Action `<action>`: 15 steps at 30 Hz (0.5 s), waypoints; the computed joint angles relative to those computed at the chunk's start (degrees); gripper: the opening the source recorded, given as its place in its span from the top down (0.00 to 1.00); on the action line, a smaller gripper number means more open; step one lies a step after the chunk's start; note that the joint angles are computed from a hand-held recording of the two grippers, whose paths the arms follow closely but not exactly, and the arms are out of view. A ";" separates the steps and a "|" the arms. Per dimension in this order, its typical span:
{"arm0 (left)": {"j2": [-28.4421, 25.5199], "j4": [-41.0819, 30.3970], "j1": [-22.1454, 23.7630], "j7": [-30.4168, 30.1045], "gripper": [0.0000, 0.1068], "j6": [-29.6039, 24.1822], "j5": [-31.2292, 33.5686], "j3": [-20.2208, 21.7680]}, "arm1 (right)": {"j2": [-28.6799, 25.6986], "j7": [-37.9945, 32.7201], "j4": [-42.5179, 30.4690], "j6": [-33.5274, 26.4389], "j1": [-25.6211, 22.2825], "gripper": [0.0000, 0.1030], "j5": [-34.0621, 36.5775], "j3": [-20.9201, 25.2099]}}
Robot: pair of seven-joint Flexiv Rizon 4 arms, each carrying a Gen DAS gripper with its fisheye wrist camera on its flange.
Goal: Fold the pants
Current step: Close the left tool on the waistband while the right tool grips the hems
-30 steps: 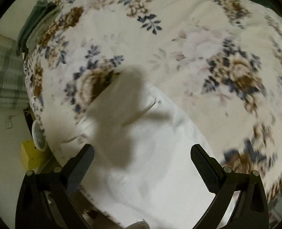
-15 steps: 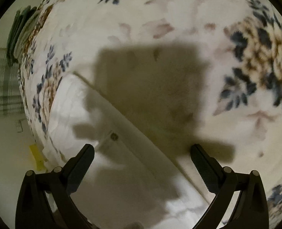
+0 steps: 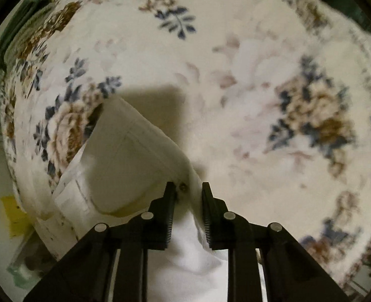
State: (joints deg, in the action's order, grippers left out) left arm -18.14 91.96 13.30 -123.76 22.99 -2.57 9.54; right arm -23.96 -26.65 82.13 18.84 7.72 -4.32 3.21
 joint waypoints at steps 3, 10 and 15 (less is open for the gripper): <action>5.53 4.95 1.72 3.62 0.84 3.34 -3.64 0.66 | 5.11 0.42 3.26 1.55 0.35 0.96 -0.96 0.54; 19.92 17.67 0.37 7.65 0.85 8.78 -7.91 0.91 | 21.70 1.63 16.48 4.93 -1.17 0.96 -2.55 2.03; 30.84 28.75 1.18 13.33 0.97 8.83 -11.25 3.76 | 35.66 2.85 29.47 4.43 -3.02 0.96 -2.52 4.11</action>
